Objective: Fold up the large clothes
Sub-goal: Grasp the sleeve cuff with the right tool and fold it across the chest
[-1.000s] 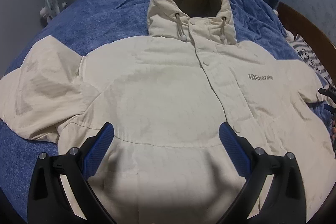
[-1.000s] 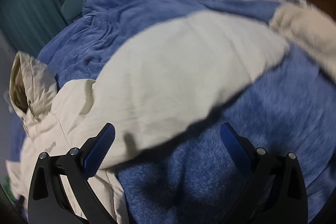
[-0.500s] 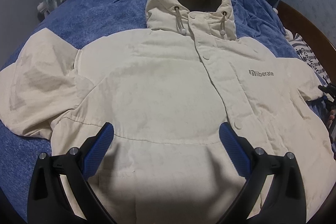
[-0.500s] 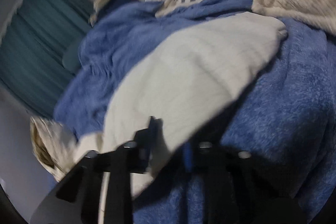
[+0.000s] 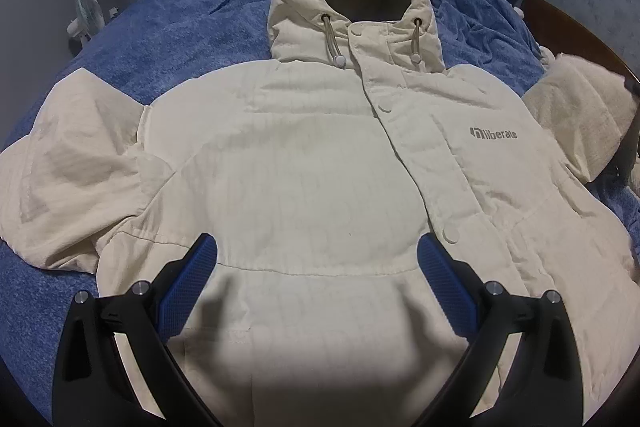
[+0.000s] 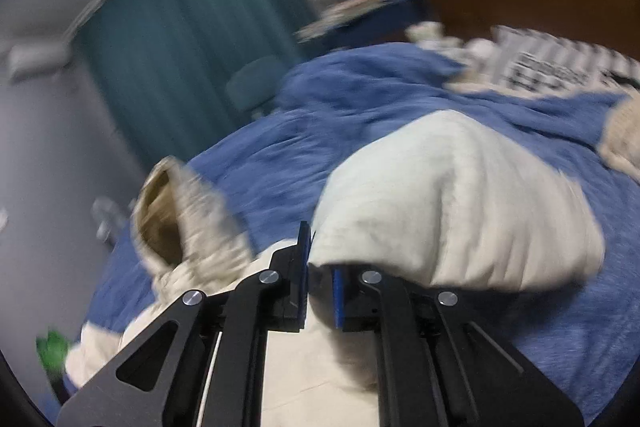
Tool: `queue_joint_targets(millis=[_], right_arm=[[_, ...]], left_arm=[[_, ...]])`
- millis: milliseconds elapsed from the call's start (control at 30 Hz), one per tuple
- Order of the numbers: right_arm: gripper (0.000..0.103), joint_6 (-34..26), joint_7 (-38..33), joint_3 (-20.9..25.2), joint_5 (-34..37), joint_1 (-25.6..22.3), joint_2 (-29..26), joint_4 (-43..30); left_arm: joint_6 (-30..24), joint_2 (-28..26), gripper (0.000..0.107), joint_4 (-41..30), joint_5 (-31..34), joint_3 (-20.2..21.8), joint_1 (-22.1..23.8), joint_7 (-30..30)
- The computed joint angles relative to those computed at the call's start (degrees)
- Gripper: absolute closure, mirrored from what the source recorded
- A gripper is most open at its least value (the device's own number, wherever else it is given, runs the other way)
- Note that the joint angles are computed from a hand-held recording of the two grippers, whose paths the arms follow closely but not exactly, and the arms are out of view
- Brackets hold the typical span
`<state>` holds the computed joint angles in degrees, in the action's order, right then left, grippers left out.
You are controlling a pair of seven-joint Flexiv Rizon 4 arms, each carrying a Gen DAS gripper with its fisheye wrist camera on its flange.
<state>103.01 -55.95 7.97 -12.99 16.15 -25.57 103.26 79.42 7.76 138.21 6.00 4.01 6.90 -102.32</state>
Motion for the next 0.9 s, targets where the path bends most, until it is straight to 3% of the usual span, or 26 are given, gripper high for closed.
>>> queue_joint_targets(millis=[67, 200, 400, 533, 600, 633, 667, 700, 767, 800, 900], right_arm=[[0.093, -1.39, -1.56, 1.72, -1.89, 0.73, 0.31, 0.03], [0.093, -7.39, -6.41, 14.62, -5.26, -5.66, -2.57, -1.99], [0.093, -21.13, -15.76, 27.85, -1.52, -11.11, -8.02, -5.89], [0.089, -29.78, -19.53, 28.8, 0.41, -10.34, -8.83, -7.67], [0.069, -32.77, -21.98, 31.13, 3.85, -11.9, -9.64, -8.97], [0.063, -33.09, -22.94, 32.37, 6.04, -12.96, -9.5, -8.86], [0.05, -32.69, -23.4, 32.82, 7.87, -13.78, -8.62, -8.07], [0.036, -32.34, -23.31, 32.11, 8.79, -13.73, -7.51, -7.33], [0.023, -32.15, -23.15, 31.06, 11.37, -14.45, -5.36, -5.84], [0.018, -32.48, -22.6, 29.99, 12.3, -14.3, -4.66, -5.51], [0.018, -33.18, -19.89, 27.88, 17.68, -14.98, -3.49, -5.88]], left_arm=[[0.17, 0.14, 0.011, 0.02, 0.38, -0.08, 0.15, -0.35], [0.41, 0.09, 0.011, 0.02, 0.61, -0.13, 0.22, -0.47], [0.79, -0.19, 0.011, 0.39, -0.8, 0.09, -0.33, 0.97], [0.6, -0.88, 0.011, 0.4, -1.53, 0.1, -0.6, 1.82], [0.17, -1.27, 0.011, 0.21, -1.45, 0.05, -0.57, 1.82], [0.09, -1.42, 0.011, 0.2, -1.55, 0.1, -0.65, 1.91], [0.06, -1.51, 0.011, 0.22, -1.6, 0.15, -0.71, 1.93], [0.12, -1.58, 0.011, 0.26, -1.89, 0.26, -0.85, 2.16], [0.17, -1.67, 0.011, 0.34, -2.7, 0.47, -1.14, 2.8], [0.13, -1.78, 0.011, 0.32, -3.16, 0.53, -1.26, 3.08], [0.08, -1.94, 0.011, 0.35, -3.79, 0.61, -1.41, 3.46]])
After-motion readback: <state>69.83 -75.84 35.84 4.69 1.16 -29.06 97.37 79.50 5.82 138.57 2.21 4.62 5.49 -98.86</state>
